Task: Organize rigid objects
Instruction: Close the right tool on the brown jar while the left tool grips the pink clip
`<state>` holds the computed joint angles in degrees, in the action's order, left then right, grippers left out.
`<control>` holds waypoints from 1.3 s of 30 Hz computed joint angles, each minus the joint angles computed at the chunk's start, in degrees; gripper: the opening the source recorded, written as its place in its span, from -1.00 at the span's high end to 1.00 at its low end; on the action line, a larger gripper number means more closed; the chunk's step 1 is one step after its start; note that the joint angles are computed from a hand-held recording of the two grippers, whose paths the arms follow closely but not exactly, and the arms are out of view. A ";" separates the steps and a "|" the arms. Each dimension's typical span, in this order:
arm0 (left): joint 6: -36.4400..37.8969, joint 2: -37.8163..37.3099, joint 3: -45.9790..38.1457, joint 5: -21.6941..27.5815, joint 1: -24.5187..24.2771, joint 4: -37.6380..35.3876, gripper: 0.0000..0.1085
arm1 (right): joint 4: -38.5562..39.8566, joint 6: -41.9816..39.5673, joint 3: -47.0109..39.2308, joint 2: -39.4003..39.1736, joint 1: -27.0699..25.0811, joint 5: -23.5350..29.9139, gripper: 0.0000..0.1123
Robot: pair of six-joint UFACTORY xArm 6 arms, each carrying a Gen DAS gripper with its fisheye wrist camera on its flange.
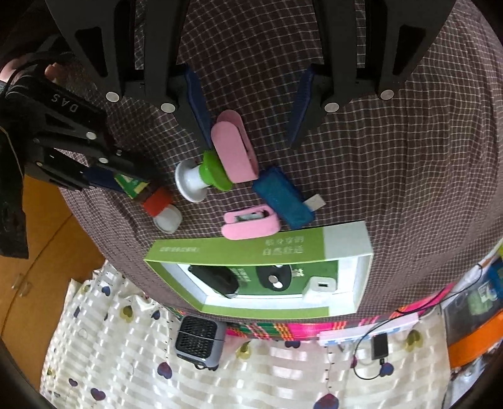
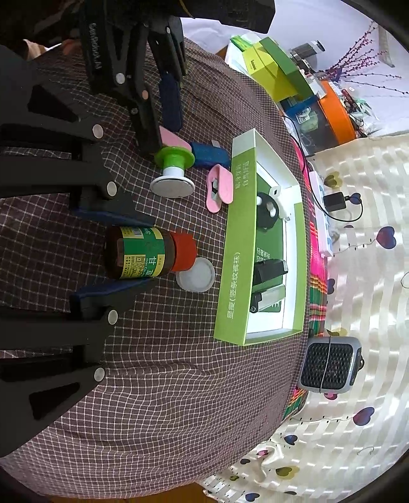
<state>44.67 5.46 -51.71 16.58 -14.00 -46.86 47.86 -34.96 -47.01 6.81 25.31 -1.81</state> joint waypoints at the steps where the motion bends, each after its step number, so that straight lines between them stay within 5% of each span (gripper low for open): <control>1: -0.21 0.00 0.11 -0.20 0.21 0.26 0.11 | 0.37 -0.35 0.05 -0.05 0.04 -0.04 0.41; 28: -3.97 3.80 -1.84 -6.63 -1.41 6.96 0.12 | 1.49 -0.98 1.04 -0.37 -0.17 -1.33 0.41; 39: -0.73 4.17 -2.29 -6.97 -1.64 3.37 0.47 | 7.62 -6.75 0.10 -0.17 0.35 -1.22 0.41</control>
<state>43.93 9.63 -54.00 9.61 -15.64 -43.49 55.48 -41.71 -46.91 6.64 25.66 -3.03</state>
